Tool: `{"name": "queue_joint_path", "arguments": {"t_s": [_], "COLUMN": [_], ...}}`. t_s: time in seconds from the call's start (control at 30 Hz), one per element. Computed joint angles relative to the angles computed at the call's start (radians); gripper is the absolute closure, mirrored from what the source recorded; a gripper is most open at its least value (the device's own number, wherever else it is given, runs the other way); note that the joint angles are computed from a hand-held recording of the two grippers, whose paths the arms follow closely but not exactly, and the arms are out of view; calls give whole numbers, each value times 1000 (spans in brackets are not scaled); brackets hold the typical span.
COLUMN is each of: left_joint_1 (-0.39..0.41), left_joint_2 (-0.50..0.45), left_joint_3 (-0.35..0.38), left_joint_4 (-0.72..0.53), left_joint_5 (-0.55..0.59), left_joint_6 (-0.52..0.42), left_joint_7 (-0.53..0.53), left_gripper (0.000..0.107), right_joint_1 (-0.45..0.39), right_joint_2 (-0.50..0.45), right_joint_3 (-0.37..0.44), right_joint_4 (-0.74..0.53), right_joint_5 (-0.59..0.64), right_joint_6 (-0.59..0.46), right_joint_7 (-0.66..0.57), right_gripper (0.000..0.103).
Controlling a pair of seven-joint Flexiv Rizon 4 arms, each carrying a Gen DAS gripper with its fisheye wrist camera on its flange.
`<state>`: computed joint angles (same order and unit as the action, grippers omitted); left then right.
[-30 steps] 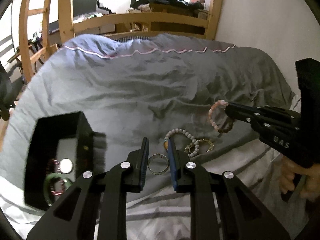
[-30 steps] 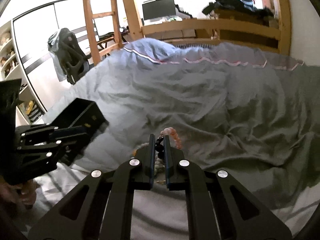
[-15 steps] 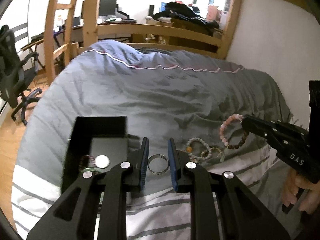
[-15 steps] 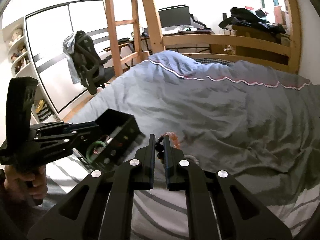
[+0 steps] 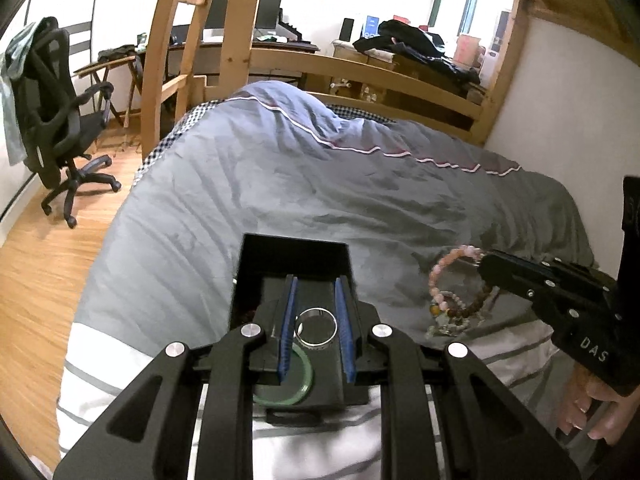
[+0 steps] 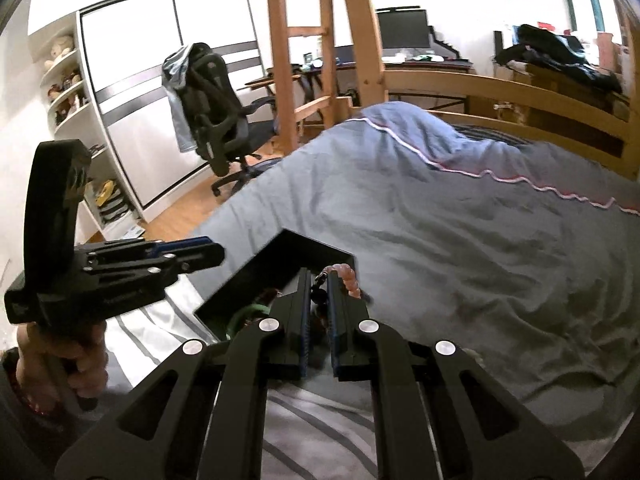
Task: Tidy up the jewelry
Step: 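Carry the ring and bracelet over the black box and release both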
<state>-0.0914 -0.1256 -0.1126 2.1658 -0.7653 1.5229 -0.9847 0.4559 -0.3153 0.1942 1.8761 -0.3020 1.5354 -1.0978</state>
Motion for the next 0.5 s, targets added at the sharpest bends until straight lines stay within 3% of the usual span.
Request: {"name": "queue_joint_path", "arguments": {"t_s": [0.17,0.3,0.4,0.5], "left_joint_1": [17,34,38,58], "left_joint_2": [-18,-39,-69,-79], "left_joint_3": [13,54,98,93], "left_joint_4": [-25,-48,-81,-93], "left_joint_5": [28,115,244,268], "left_joint_6": [-37,-124,-196,-241], "left_joint_7": [1,-76,-169,-197], "left_gripper": [88,88,88,88], "right_joint_1": [17,25,28,-1], "right_joint_2": [-54,-97,-127,-162], "right_joint_3": [27,53,68,122], "right_joint_4": [-71,-121,-150,-180], "right_joint_5": [12,27,43,89], "right_joint_6": [-19,-37,-56,-74], "right_joint_7": [-11,-34,-48,-83], "right_gripper": [94,94,94,94]}}
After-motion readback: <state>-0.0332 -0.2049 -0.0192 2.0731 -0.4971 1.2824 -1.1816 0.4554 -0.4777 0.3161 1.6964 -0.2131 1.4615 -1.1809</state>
